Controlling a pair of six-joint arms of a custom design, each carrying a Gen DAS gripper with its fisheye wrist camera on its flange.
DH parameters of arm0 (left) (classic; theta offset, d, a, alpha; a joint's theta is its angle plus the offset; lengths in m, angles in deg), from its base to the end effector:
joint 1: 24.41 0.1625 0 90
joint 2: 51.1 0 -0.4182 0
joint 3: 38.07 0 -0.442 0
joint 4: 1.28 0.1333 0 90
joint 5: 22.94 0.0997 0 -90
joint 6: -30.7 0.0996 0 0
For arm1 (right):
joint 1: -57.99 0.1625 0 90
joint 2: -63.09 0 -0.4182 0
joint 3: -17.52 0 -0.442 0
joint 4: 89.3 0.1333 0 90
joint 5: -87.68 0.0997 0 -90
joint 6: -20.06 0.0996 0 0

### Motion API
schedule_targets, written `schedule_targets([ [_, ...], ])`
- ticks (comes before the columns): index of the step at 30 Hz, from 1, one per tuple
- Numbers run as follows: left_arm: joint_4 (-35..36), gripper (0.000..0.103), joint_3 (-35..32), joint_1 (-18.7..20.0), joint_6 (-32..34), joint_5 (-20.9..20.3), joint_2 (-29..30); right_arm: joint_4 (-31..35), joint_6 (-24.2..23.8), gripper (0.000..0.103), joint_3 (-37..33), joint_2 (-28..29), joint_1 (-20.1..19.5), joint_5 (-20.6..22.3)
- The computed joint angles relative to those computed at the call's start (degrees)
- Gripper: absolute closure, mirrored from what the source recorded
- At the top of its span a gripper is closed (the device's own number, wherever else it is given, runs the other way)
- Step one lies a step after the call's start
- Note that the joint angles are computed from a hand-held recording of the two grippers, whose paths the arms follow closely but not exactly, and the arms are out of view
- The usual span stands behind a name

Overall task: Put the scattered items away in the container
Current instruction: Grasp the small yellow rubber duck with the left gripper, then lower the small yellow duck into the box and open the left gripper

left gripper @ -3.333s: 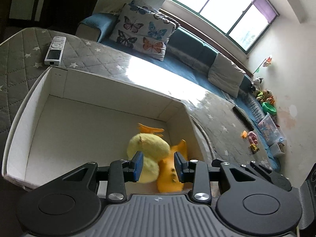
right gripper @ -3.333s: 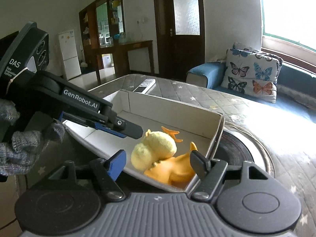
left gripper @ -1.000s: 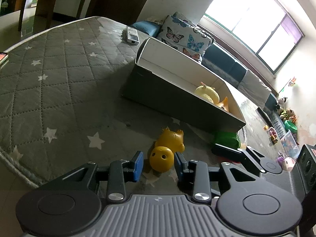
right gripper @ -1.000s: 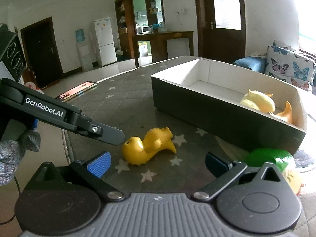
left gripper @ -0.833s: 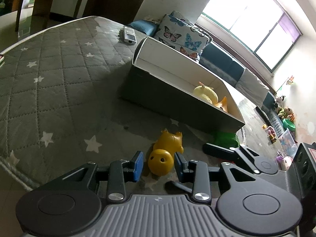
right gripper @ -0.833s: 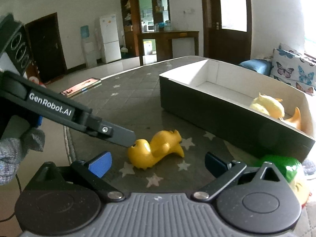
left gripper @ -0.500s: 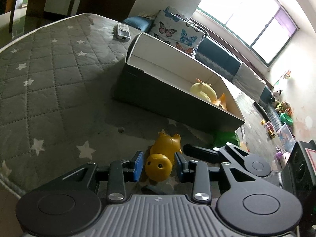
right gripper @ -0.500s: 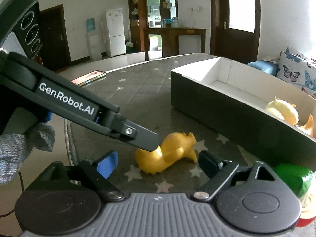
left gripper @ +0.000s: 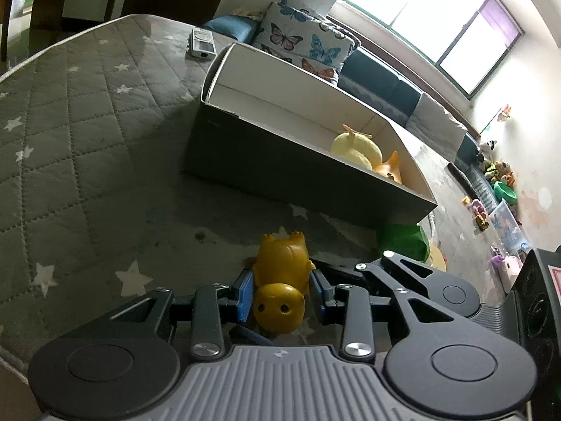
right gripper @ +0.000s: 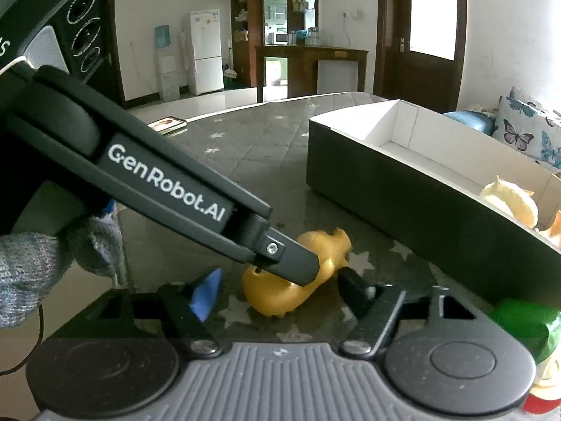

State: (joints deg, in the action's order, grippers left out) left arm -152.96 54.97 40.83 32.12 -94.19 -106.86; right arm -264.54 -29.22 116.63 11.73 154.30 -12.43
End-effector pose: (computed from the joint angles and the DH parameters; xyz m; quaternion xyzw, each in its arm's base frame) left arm -0.1501 -0.7201 0.1958 0.1849 0.9471 -0.2364 0.1138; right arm 0.1917 -0.6802 0.1449 0.4148 -0.8476 0.2673 0.1949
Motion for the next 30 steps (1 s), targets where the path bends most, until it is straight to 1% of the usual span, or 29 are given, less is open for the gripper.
schedule_targets([
  [7, 2.01, 0.067, -1.62, 0.71, -1.04, -2.15, 0.81, 0.00, 0.63, 0.038, -0.63, 0.64, -0.04, -0.37],
  [8, 2.27, 0.067, -1.80, 0.76, -1.16, -2.35, 0.89, -0.07, 0.66, 0.041, -0.65, 0.65, -0.02, -0.44],
  [11, 2.55, 0.067, -1.88, 0.62, -1.20, -1.84, 0.99, -0.08, 0.77, 0.047, -0.63, 0.53, -0.07, -0.49],
  [15, 2.56, 0.068, -1.79, 0.68, -1.91, -2.16, 0.84, -0.32, 1.63, 0.054, -0.42, 0.17, -0.29, -0.17],
  [25, 0.30, 0.068, -0.60, -1.01, -0.48, -2.35, -0.71, -3.65, 1.16, 0.055, 1.39, -1.99, 0.40, 1.26],
  [30, -0.04, 0.068, -2.70, -2.06, 1.26, -3.16, -0.01, -5.28, 0.89, 0.055, 0.36, -2.62, 1.03, 1.76],
])
